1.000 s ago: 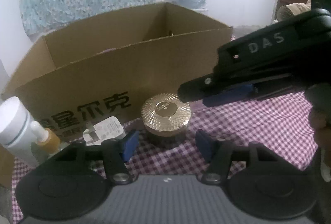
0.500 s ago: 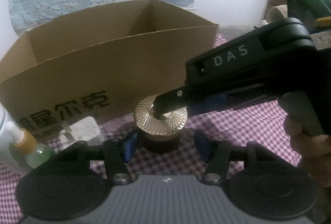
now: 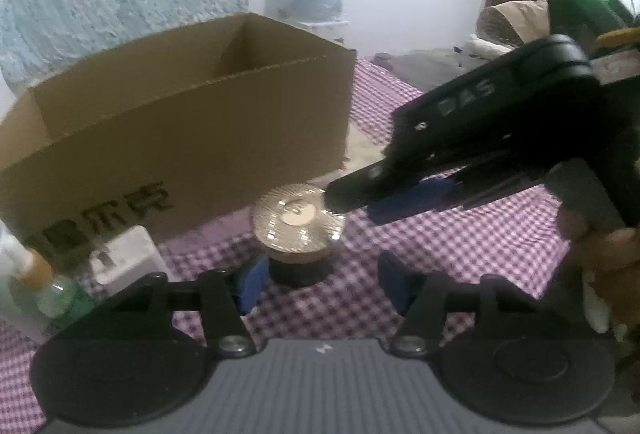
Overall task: Organize rigid objects
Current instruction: 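Lift the gold-lidded jar with the right tool and carry it over the box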
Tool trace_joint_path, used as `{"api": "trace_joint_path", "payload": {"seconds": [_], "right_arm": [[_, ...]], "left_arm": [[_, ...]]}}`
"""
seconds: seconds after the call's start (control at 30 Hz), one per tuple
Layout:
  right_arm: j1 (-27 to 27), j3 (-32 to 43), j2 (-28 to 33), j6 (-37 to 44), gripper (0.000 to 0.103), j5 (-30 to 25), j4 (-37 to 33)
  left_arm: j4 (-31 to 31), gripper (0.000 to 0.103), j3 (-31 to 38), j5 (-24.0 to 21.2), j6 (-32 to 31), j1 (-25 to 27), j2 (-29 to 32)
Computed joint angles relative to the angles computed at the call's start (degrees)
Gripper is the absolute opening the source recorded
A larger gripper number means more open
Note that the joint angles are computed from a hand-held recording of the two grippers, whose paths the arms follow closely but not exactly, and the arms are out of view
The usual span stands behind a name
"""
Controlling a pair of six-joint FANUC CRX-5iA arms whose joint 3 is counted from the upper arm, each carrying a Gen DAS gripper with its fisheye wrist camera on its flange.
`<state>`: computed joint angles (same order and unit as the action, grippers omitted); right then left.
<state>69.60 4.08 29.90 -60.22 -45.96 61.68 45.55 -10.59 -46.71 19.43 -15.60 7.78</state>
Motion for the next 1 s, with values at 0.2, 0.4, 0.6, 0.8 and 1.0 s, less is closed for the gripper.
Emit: {"api": "trace_joint_path", "payload": {"seconds": [0.2, 0.4, 0.6, 0.8, 1.0], "right_arm": [[-0.52, -1.02, -0.71, -0.42, 0.040, -0.30, 0.48], [-1.76, 1.00, 0.74, 2.95, 0.041, 1.54, -1.01], [-3.35, -0.09, 1.07, -0.07, 0.042, 5.67, 1.82], [-3.34, 0.56, 1.50, -0.03, 0.042, 5.45, 1.73], [-1.90, 2.63, 1.98, 1.67, 0.041, 2.64, -0.37]], "left_arm": [[-3.91, 0.072, 2.03, 2.04, 2.28, -1.42, 1.26], [-6.02, 0.071, 4.05, 3.35, 4.23, -2.87, 2.94], [-6.82, 0.058, 7.02, 3.00, 6.56, -3.35, 4.99], [-6.56, 0.058, 7.94, 2.38, 7.57, -3.10, 5.74], [-4.21, 0.057, 6.88, 0.97, 6.11, -2.17, 4.57]]}}
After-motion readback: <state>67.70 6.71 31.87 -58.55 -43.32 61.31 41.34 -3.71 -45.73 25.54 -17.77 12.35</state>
